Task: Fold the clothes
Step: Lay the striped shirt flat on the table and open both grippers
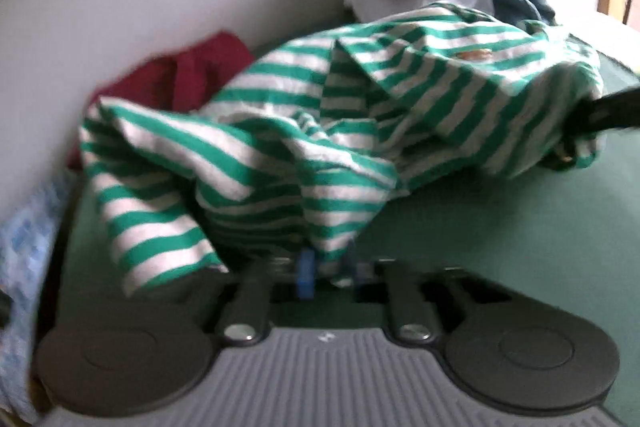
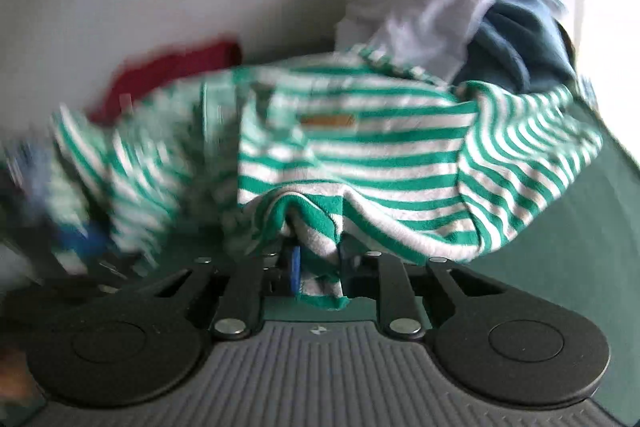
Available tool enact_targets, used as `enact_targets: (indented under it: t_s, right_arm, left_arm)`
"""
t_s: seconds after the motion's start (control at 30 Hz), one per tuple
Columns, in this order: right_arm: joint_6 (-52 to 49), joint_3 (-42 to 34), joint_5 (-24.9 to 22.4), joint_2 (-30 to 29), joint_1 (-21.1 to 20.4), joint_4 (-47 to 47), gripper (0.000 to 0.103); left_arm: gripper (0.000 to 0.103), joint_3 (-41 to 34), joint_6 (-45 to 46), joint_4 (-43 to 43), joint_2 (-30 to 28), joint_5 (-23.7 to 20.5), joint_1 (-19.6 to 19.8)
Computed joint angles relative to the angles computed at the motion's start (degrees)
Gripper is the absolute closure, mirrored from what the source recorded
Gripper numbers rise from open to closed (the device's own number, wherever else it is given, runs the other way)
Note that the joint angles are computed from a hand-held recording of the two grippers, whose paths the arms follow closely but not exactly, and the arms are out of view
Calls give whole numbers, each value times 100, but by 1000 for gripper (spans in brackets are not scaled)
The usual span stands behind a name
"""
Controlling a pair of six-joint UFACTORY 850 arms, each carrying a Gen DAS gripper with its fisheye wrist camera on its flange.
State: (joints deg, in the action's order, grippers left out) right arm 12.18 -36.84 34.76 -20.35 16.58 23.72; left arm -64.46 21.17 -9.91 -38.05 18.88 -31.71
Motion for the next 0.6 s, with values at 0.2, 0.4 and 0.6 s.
enact_targets:
  t_s: [0.2,0.4,0.6]
  right_arm:
    - [3435,911,686,1376,-647,-2731,86]
    - [4872,1498,2017,2325,-1112,-4045,86]
    - [3693,1025,858,1936,-732,-2230,51]
  left_arm:
    - [96,682,-3499,3488,1053,704,562]
    - [92,1535,-6289,5989,2358,2508,1697]
    - [96,949,-6809,5963,1810,1097,1523]
